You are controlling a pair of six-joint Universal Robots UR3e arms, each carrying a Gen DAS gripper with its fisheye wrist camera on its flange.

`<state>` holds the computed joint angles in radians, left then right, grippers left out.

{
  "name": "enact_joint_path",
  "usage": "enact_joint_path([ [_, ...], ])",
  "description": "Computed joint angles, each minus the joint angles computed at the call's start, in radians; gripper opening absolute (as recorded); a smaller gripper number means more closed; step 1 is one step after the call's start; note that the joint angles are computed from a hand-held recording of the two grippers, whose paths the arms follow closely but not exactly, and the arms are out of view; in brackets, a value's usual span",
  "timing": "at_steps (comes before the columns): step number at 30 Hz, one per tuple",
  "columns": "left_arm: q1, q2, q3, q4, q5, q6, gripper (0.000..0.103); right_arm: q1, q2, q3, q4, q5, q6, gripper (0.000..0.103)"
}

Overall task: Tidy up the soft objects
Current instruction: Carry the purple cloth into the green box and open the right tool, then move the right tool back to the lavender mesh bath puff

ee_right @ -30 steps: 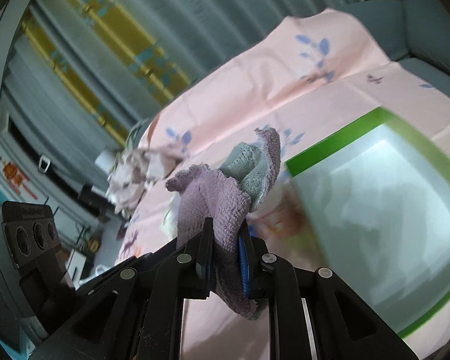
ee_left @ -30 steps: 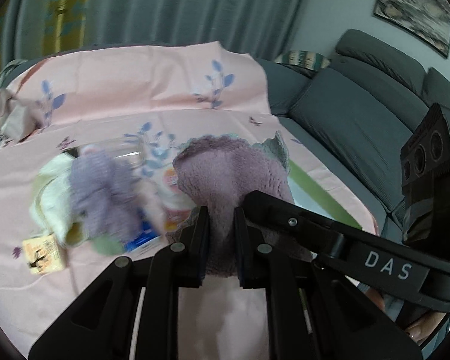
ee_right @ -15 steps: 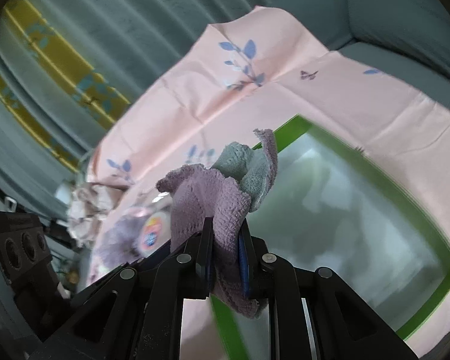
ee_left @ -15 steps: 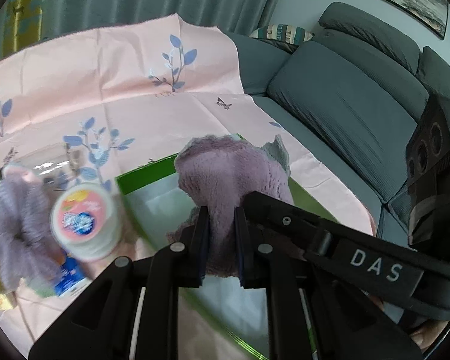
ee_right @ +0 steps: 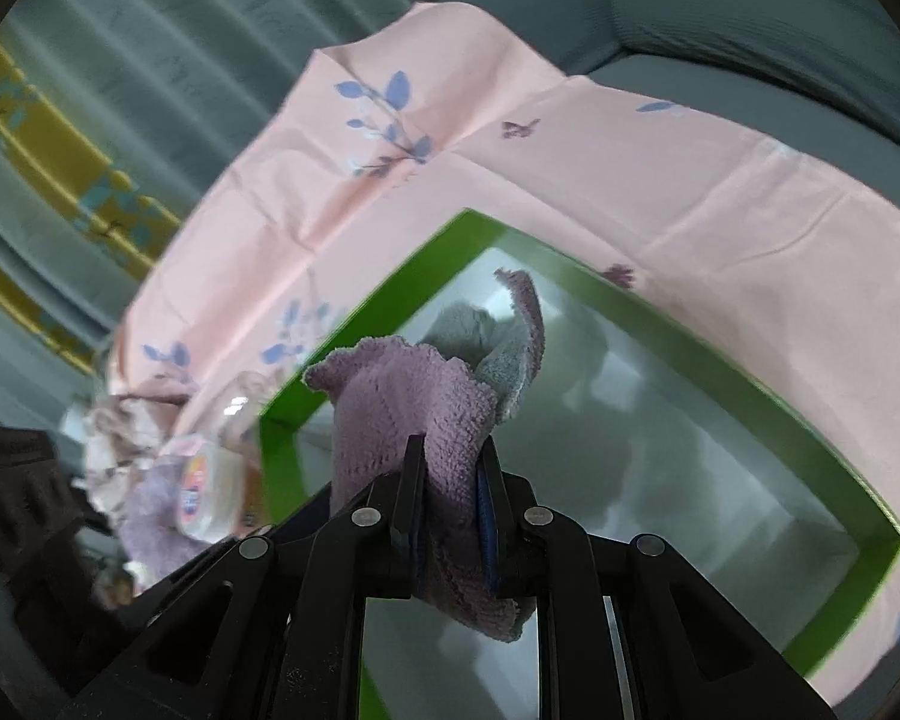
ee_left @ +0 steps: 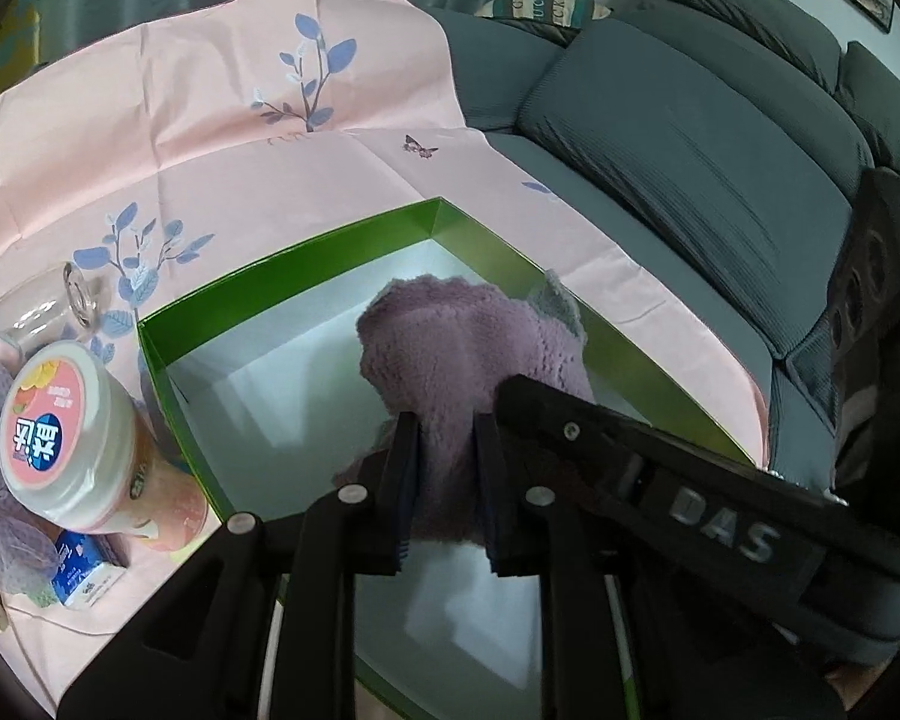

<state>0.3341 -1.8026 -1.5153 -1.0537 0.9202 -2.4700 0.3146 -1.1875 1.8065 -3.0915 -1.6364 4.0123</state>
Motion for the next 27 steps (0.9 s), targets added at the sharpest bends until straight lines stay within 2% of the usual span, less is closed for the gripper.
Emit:
enact_joint_path([
  [1,0.006,0.008,-0.006,-0.005,-0.003,0.006,0.017,0.01,-0.002,-0.003,0.012,-0.024,0.014,0.017],
  [4,0.019,0.043,-0.034,0.002,0.008,-0.006,0.027,0.008,-0.005,0.006,-0.005,-0.009,-0.003,0.018],
  [6,0.033,0.079,-0.082,0.039,0.005,0.007,0.035,0.03,-0.006,-0.017,0.039,-0.059,-0.016,0.024],
  [7,0.044,0.105,-0.119,0.075,0.002,0.008,0.036,0.046,-0.01,-0.029,0.069,-0.093,-0.018,0.033],
  [8,0.06,0.129,-0.152,0.102,-0.009,0.006,0.041,0.052,-0.013,-0.026,0.066,-0.101,-0.019,0.045],
  [11,0.122,0.187,-0.2,0.076,-0.065,0.031,0.061,0.058,-0.035,0.025,-0.007,-0.104,-0.013,0.075],
  [13,0.175,0.243,-0.237,0.053,-0.109,0.062,0.068,0.065,-0.052,0.046,-0.027,-0.117,0.001,0.077],
  [15,0.237,0.305,-0.277,0.03,-0.149,0.103,0.084,0.082,-0.065,0.063,-0.056,-0.142,0.011,0.079],
  [16,0.272,0.341,-0.296,0.01,-0.164,0.126,0.087,0.093,-0.068,0.06,-0.056,-0.153,0.013,0.082],
  [22,0.476,0.489,-0.368,-0.056,-0.176,0.225,0.088,0.178,-0.023,-0.066,-0.016,-0.212,-0.018,0.085],
  [27,0.644,0.508,-0.37,-0.079,-0.184,0.267,0.092,0.261,0.067,-0.246,0.037,-0.243,-0.06,0.085],
])
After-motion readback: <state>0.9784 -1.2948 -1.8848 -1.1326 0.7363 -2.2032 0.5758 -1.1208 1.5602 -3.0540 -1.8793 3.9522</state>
